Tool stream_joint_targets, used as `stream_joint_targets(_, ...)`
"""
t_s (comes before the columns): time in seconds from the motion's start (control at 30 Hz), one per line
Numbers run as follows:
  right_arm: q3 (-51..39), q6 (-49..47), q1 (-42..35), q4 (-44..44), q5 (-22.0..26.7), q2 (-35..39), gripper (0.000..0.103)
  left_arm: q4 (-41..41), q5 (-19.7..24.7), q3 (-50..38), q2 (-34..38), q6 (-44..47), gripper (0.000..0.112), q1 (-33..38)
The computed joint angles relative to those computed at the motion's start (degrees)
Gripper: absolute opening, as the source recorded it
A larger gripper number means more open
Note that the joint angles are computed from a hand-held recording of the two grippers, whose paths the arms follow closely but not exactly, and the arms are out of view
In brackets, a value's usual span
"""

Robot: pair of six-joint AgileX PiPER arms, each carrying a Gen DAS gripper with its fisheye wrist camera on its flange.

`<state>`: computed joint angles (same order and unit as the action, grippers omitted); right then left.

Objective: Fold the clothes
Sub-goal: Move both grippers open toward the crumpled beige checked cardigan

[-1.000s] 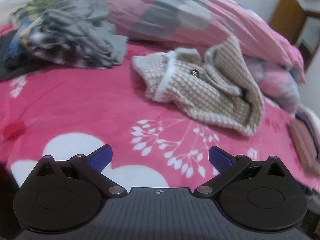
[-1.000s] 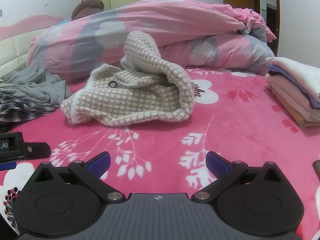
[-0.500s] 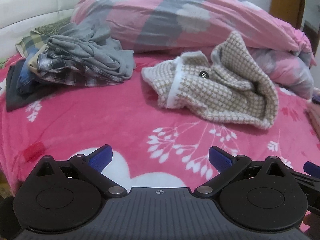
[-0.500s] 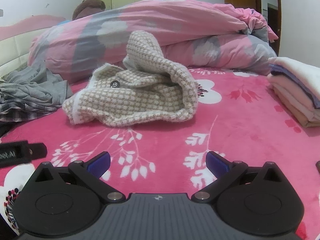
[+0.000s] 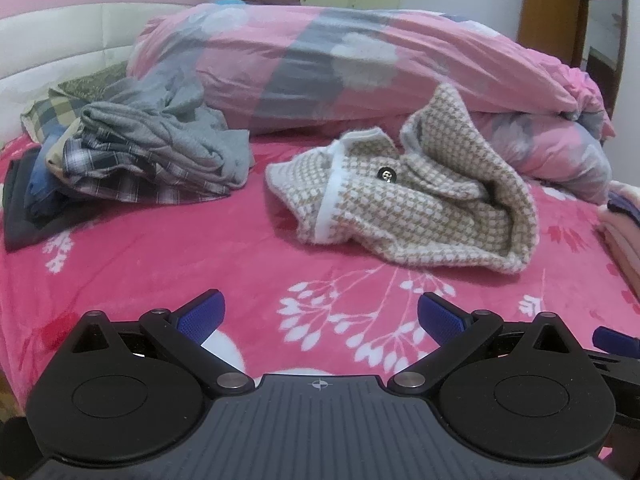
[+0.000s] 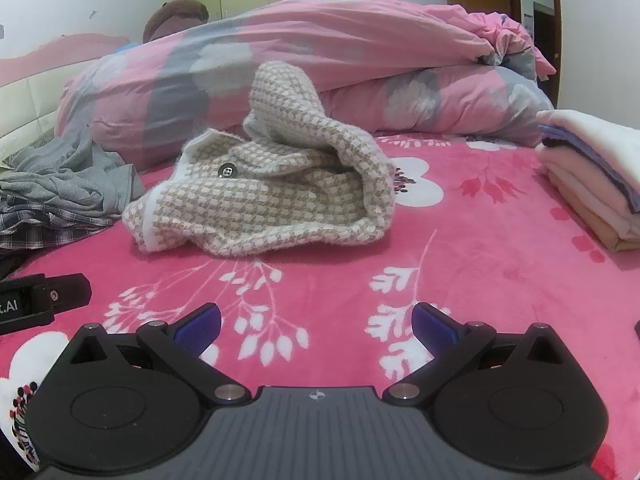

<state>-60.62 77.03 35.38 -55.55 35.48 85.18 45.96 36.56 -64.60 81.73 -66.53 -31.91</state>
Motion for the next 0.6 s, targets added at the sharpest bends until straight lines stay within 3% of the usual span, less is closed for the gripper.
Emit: stream_joint_targets(0.6,-4.5,-6.9,-3.4,5.5,-2.3,1.4,0.103,-0.3,1.9,-7.2,3.0,3.2,0.103,0.6)
